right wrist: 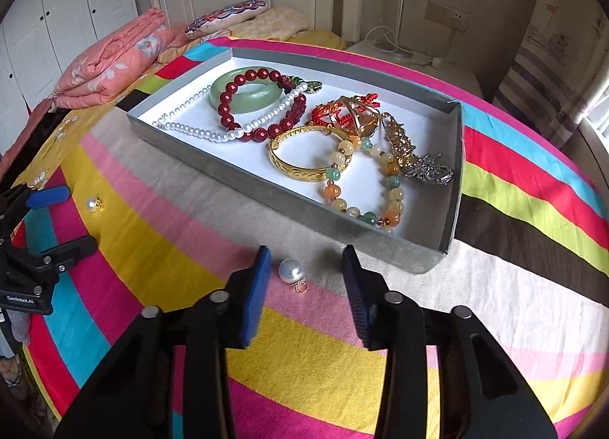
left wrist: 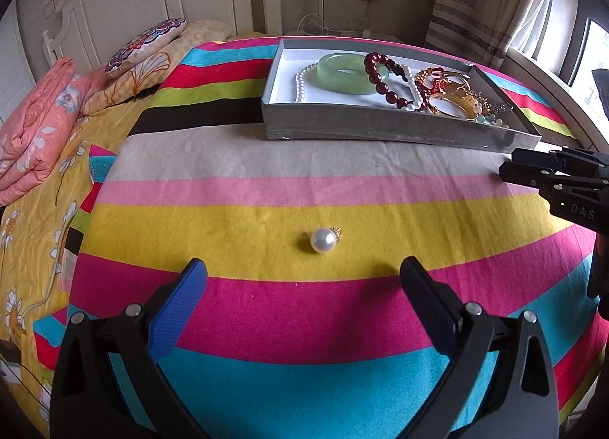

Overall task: Organize jewelry
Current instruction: 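Move both tools back over the two pearl earrings, then grasp a pearl earring with the right tool while the left tool grasps the other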

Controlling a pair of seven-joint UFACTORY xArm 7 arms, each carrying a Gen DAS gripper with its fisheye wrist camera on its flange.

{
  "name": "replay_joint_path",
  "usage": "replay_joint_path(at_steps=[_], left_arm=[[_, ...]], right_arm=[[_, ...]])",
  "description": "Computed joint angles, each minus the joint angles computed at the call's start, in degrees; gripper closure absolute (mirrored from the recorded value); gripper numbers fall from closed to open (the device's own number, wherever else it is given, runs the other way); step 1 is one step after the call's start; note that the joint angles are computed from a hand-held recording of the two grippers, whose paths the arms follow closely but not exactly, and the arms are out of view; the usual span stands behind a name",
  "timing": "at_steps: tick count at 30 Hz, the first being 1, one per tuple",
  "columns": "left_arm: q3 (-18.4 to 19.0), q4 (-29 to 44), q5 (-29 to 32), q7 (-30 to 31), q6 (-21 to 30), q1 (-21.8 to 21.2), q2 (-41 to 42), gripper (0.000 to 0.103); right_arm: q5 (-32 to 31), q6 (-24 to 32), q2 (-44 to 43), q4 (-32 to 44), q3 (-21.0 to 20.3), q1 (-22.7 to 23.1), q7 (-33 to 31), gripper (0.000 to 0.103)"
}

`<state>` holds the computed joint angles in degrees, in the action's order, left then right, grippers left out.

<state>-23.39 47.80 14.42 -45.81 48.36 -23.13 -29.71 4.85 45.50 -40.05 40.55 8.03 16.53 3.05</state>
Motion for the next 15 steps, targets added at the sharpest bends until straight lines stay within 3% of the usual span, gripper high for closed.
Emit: replay_joint_path(at_steps=[4, 8, 15], left_arm=[[0.5, 0.1, -0.6, 0.7, 0.0, -0.3, 0.4, 0.003], [0.4, 0.0, -0.5, 0.5, -0.1, -0.2, 0.1, 0.003], [0.2, -0.8, -0.1, 2.3, -2.8, -0.8, -1.1, 0.003]], right_arm=[[-1.0, -2.0, -2.8, -2.6, 0.9, 0.0, 0.5, 0.089], [-2.3, -2.6, -4.5, -3.5, 1.8, -0.6, 2.0, 0.089], [0.5, -4.1, -8.5, -6.0, -0.1, 1.7, 2.5, 0.089]])
